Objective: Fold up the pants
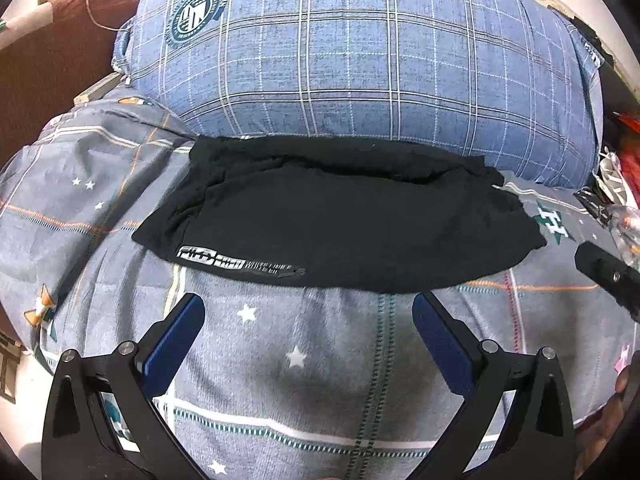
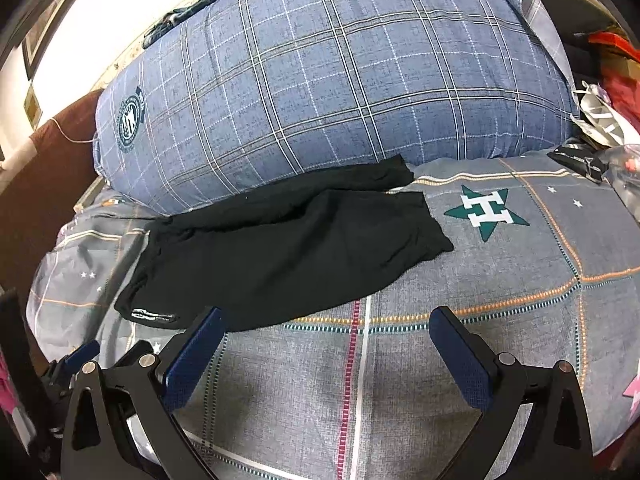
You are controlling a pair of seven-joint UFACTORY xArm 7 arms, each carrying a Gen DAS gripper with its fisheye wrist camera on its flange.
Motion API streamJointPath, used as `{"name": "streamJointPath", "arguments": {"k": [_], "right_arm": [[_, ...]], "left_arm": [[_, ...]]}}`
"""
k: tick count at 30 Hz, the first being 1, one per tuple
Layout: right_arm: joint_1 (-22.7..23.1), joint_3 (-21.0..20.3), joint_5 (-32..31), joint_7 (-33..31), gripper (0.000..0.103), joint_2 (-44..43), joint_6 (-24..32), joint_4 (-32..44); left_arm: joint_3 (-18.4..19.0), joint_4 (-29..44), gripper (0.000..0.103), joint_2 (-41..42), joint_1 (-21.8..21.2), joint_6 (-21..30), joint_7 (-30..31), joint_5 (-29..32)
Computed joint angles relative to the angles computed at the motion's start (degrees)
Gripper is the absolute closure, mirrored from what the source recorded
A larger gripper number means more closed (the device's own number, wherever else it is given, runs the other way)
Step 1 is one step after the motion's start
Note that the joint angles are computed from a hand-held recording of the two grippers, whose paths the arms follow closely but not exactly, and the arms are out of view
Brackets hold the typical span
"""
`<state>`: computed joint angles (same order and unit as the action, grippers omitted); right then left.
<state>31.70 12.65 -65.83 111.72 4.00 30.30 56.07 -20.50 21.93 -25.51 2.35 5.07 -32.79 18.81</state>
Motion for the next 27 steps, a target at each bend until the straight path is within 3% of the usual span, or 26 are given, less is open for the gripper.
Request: {"name": "streamJointPath", "arguments": {"k": [4, 8, 11, 13, 15, 17, 18, 20, 22, 24, 27], "right_arm": [[-0.7, -0.1, 3.4, -3.6, 0.001, -1.4, 2.0, -0.9], [-3.4, -0.8, 5.2, -2.1, 0.004, -4.1, -1.3, -4.9], [-5.8, -1.3, 9.4, -3.3, 0.016, -4.3, -4.6, -7.1], [-7.5, -2.0, 14.7, -8.9, 0.021, -3.0, -7.9, -7.0], [-9.2, -2.8, 22.6, -18.8, 0.022, -0.2, -9.9, -5.0], [-10.0, -3.5, 29.4, -27.1, 0.027, 2.7, -9.0, -2.2], [-10.8, -3.8, 33.1, -31.2, 0.030, 4.7, -8.5, -0.5], [-10.8, -4.9, 37.2, -34.9, 0.044, 7.2, -8.2, 1.3], [-11.0, -5.1, 41.8, -39.4, 0.044, 10.0, -7.7, 3.3], [-10.1, -5.9, 43.8, -41.5, 0.053, 12.3, -6.8, 5.0], [-7.4, -8.2, 42.5, -40.4, 0.087, 12.6, -4.4, 6.3]], "left_arm": [[2.9, 0.4, 0.000, 1.6, -2.3, -0.5, 1.9, -1.3], [5.7, 0.5, 0.000, 3.3, -4.0, -0.1, 3.9, -3.4], [7.2, 1.7, 0.000, 5.2, -4.7, 1.7, 4.9, -4.9], [10.8, 3.6, 0.000, 7.1, -7.8, 3.4, 7.7, -7.6], [12.1, 6.6, 0.000, 9.3, -8.8, 5.9, 9.8, -8.9], [12.0, 9.4, 0.000, 11.5, -8.6, 7.0, 11.4, -8.9], [14.4, 11.0, 0.000, 13.1, -11.3, 7.7, 14.4, -12.1], [17.4, 12.5, 0.000, 15.2, -15.2, 7.9, 20.9, -19.9], [16.7, 11.7, 0.000, 16.1, -15.6, 5.4, 21.8, -21.5], [17.7, 11.0, 0.000, 16.4, -17.7, 4.9, 24.9, -26.6], [18.5, 11.0, 0.000, 17.3, -20.0, 5.4, 29.3, -33.6]]}}
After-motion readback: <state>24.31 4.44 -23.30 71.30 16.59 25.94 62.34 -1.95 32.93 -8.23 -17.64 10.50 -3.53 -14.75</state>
